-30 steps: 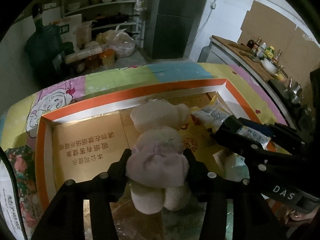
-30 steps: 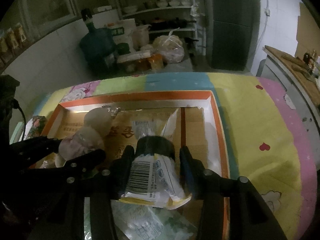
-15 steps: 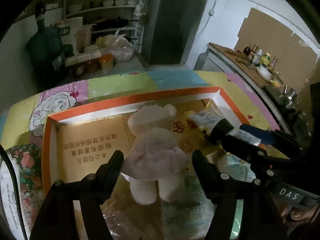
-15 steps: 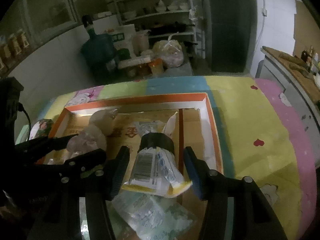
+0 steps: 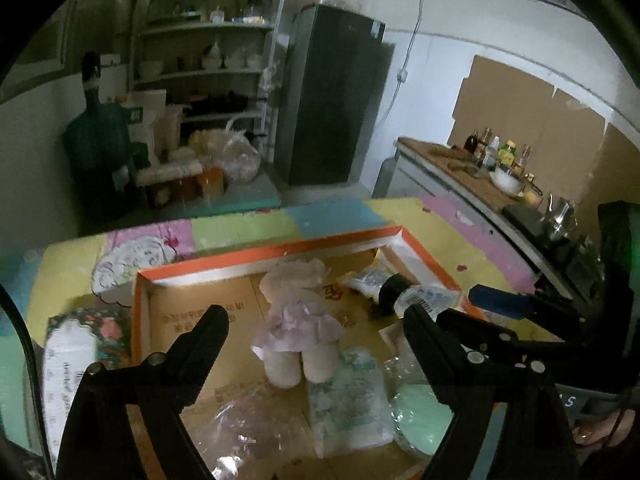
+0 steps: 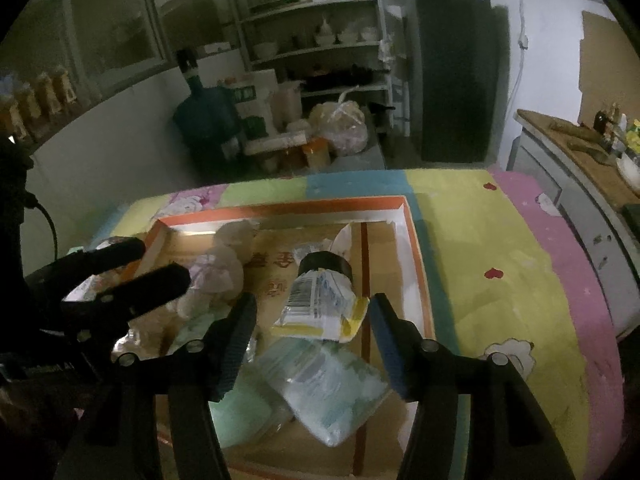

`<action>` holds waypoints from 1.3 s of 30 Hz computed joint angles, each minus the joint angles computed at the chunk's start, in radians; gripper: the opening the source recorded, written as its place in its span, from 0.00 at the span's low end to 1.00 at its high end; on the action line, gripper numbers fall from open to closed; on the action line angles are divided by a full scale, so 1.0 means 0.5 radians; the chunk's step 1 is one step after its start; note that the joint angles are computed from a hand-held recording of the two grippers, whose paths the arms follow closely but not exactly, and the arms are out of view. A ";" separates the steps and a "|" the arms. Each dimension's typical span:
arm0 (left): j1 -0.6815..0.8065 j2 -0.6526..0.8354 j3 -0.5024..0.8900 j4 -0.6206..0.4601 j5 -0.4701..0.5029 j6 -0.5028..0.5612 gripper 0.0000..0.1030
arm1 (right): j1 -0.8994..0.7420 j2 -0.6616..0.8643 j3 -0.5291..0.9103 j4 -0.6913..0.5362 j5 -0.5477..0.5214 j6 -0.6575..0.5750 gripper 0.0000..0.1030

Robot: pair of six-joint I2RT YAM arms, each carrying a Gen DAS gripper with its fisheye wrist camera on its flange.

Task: Organize soft objects
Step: 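Open both tools to release the teddy and snack bag in the tray, then withdraw both open tools from the tray back toward the pile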

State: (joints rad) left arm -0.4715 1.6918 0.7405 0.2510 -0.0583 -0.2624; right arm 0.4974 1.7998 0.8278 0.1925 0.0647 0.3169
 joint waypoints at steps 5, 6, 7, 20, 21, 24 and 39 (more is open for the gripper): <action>-0.043 -0.207 -0.180 0.100 -0.100 0.041 0.87 | 0.102 -0.185 -0.193 0.132 0.187 0.062 0.68; -0.056 -0.253 -0.225 0.131 -0.124 0.056 0.88 | 0.132 -0.229 -0.242 0.168 0.224 0.083 0.69; -0.064 -0.291 -0.259 0.150 -0.135 0.075 0.88 | 0.155 -0.254 -0.273 0.194 0.248 0.100 0.70; -0.223 -0.924 -0.744 0.222 -0.444 0.071 0.88 | 0.706 -0.599 -0.669 0.482 0.970 0.432 0.71; -0.248 -0.993 -0.779 0.210 -0.499 0.077 0.88 | 0.748 -0.628 -0.686 0.482 1.005 0.462 0.71; -0.296 -1.158 -0.835 0.099 -0.573 0.057 0.88 | 0.833 -0.671 -0.709 0.474 1.084 0.517 0.71; -0.636 -2.013 -1.129 -0.357 -0.921 0.022 0.88 | 1.475 -0.630 -0.671 0.265 1.702 0.987 0.71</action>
